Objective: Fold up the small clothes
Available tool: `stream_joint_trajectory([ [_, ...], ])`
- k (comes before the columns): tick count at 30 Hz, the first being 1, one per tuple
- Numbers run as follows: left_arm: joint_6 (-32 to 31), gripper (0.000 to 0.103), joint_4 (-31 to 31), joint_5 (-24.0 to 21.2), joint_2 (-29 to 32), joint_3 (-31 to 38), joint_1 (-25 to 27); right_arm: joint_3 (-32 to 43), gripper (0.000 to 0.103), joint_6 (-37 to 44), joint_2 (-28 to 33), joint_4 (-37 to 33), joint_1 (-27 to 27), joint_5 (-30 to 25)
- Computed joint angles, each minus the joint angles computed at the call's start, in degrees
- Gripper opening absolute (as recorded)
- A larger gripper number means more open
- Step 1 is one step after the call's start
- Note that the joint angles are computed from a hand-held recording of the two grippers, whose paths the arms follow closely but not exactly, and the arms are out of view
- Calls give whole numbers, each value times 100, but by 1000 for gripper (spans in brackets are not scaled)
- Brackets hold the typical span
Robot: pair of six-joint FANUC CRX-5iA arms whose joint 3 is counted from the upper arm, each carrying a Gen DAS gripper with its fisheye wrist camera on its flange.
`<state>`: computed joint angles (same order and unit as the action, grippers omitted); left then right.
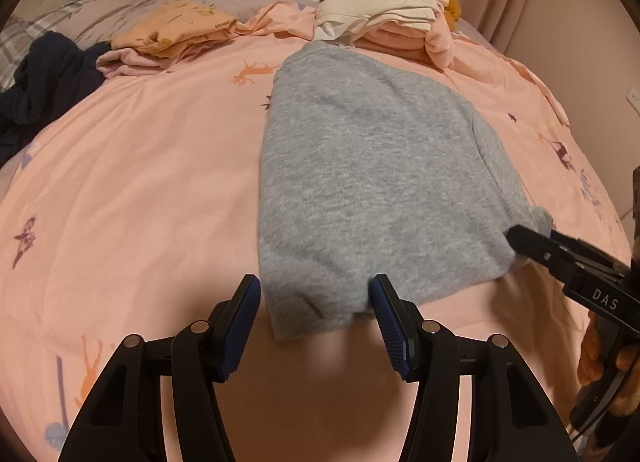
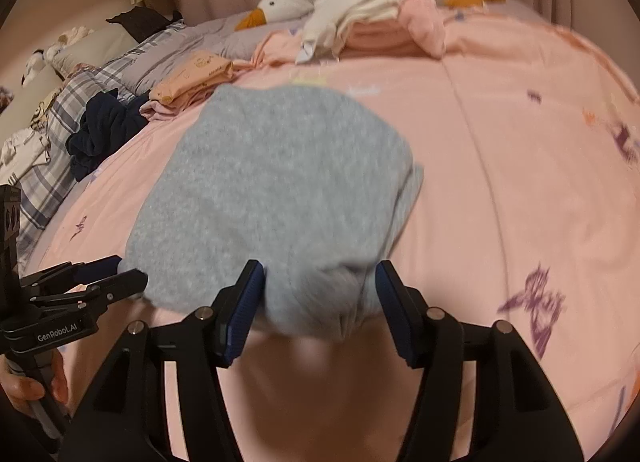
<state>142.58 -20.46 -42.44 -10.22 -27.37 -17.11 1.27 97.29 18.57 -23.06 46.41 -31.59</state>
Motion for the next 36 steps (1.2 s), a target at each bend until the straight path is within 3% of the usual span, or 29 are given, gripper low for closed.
stream_joint_trajectory([
  [10,587,56,-444,-677,-111,264,-486,-558,61,-170,-481,307,124,33],
  [13,763,75,-541,-851,-134,333,-622,-682,65,-281,-611,455,188,70],
  [17,922,78,-627,-1121,-204,421,-768,-922,79,-566,-830,810,320,215],
  [23,1320,79,-864,-1521,-341,568,-1057,-1094,91,-671,-1114,957,417,239],
  [26,1536,88,-995,-1680,-390,646,-1205,-1143,103,-720,-1239,958,432,221],
  [29,1901,91,-1279,-2092,-321,853,-1495,-1175,103,-750,-1340,907,460,192],
  [36,2052,92,-1462,-2776,-139,1227,-1836,-1399,103,-1249,-1599,1308,603,323],
])
